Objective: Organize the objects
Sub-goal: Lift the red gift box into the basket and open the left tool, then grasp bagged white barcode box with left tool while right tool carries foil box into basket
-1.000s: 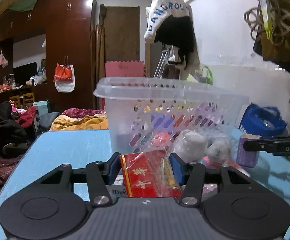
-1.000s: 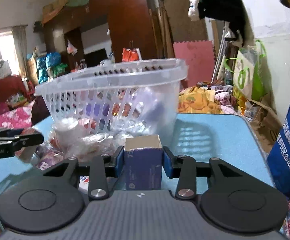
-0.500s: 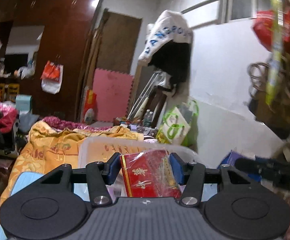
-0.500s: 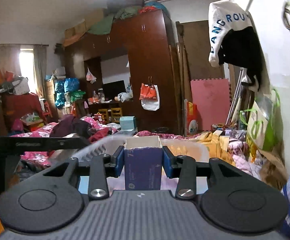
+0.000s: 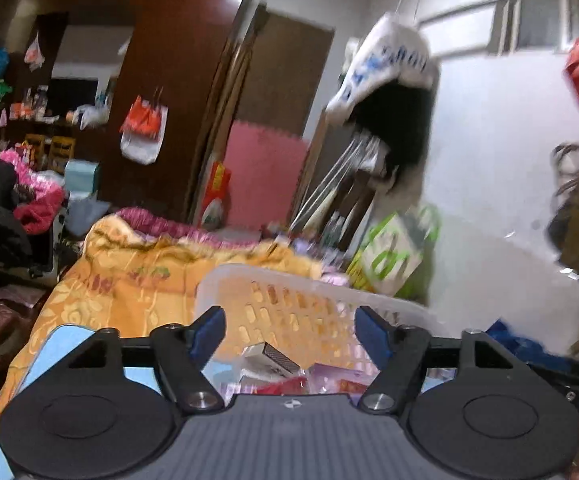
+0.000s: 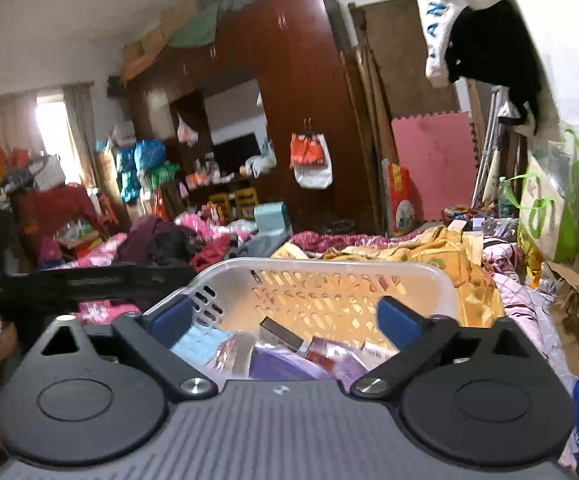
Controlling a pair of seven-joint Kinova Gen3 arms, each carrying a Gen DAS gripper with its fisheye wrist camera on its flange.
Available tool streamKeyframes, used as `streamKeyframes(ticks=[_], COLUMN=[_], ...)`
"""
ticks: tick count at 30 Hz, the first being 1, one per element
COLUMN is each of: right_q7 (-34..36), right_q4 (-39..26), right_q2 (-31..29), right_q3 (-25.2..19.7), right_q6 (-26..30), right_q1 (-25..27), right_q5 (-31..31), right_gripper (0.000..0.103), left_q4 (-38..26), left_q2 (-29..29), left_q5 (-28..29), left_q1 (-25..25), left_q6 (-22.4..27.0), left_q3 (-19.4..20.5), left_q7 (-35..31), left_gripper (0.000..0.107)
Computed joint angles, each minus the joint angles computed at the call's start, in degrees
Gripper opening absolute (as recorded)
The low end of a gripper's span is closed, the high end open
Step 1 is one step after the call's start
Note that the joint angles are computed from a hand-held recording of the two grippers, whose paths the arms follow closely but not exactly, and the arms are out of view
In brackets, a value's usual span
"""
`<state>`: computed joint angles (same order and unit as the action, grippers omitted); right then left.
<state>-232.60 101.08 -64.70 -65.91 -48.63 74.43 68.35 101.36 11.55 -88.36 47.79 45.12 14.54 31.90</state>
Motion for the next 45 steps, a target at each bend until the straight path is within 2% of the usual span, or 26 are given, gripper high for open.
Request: streamKeyframes(ticks=[1, 2, 5, 7, 9, 12, 15, 18, 20, 21, 23, 26, 28, 31, 33, 35, 36, 38, 42, 45], right_q7=[1.6, 2.9, 3.86, 5.84, 6.85, 4.07, -0.09, -3.52, -6.08, -7.74, -8.65, -8.21, -8.61, -8.55, -8.25, -8.1, -8.05, -7.67, -7.05, -6.72], right_q4=[2.65, 5.1, 11.14, 14.42, 14.65, 11.24, 8.01, 5.53, 4.66, 3.98, 4.1, 6.03, 7.27, 8.95, 10.53, 11.04, 11.39, 11.48, 12.08, 12.72], right_q2=[-0.81, -1.23, -3.67, -4.49, -4.56, -5.52, -8.44, -11.42, -14.01, -15.11, -16.2, -17.93, -19.76, -21.21, -21.64, -21.61, -21.65, -21.39, -20.95, -20.5], right_q3=[0.55, 0.63, -0.83, -3.62, -6.13, -7.54, -6.02, -3.91, -1.98, -1.01, 0.63, 2.74, 4.63, 6.76, 7.62, 7.86, 7.99, 7.86, 7.62, 7.51], right_q6=[-1.2, -2.59, -4.03, -4.11, -4.62, -4.39, -4.31, -4.67, -4.76, -4.9, -6.21, -7.93, -8.41, -10.24, -11.01, -10.99, -10.84, -10.56, -9.54, -8.12], right_q1=[-1.63, -3.05, -7.91, -10.68, -11.61, -10.85, -9.99, -9.74, -10.46, -10.58, -10.57, -10.87, -11.24, -10.99, -11.13, -10.88, -10.99, -10.77, -10.97, -11.5], right_q5=[-1.4, -2.54, -3.83, -7.31, -8.15, -4.26, -1.06, 1.7, 4.48, 6.09, 7.03, 5.1, 4.66, 3.51, 2.68, 2.18, 2.14, 1.75, 1.39, 1.66], right_gripper=[0.103, 0.103, 0.103, 0.103, 0.103, 0.103, 0.103, 0.101, 0.09, 0.08, 0.071, 0.071, 0.071, 0.071, 0.071, 0.071, 0.071, 0.071, 0.071, 0.071], left_q4=[2.49, 4.53, 8.57, 10.46, 11.27, 9.76, 8.99, 6.83, 5.96, 5.22, 4.13, 0.99, 0.42, 0.03, 0.61, 2.88, 4.13, 6.39, 9.04, 10.86], left_q2=[-1.06, -1.59, -1.38, -0.81, 0.33, 1.95, 2.21, 3.48, 4.06, 4.67, 5.6, 7.35, 7.82, 7.98, 7.83, 6.69, 6.06, 5.15, 5.16, 4.2], left_q5=[-1.4, -1.86, 0.96, 1.85, 2.41, 5.55, 6.97, 9.43, 10.07, 10.53, 11.09, 13.86, 14.05, 14.67, 13.62, 10.71, 9.2, 5.92, 0.29, -2.37], left_q1=[0.55, 0.9, 4.53, 5.21, 5.21, 4.78, 4.5, 5.81, 7.12, 7.69, 8.87, 10.54, 11.76, 12.22, 11.78, 12.56, 12.08, 10.22, 12.76, 11.56], left_q6=[1.68, 3.66, 7.12, 7.95, 7.57, 6.99, 4.71, 5.72, 6.84, 7.72, 8.9, 12.17, 13.38, 12.95, 12.53, 10.3, 8.72, 7.14, 11.98, 11.73], left_q3=[1.27, 3.01, 3.96, 4.29, 4.19, 3.45, 2.51, 2.0, 1.57, 1.36, 0.91, 0.12, -0.61, -1.27, -0.93, -2.43, -2.41, -0.7, -0.31, 1.8], left_q7=[1.4, 1.86, -0.74, 0.57, 1.58, -2.14, -4.94, -9.14, -10.33, -11.6, -13.22, -17.86, -18.7, -19.49, -17.83, -13.28, -10.95, -6.67, 0.73, 3.85], left_gripper=[0.088, 0.09, 0.09, 0.09, 0.09, 0.09, 0.09, 0.09, 0.09, 0.09, 0.09, 0.09, 0.09, 0.09, 0.087, 0.065, 0.059, 0.053, 0.051, 0.051])
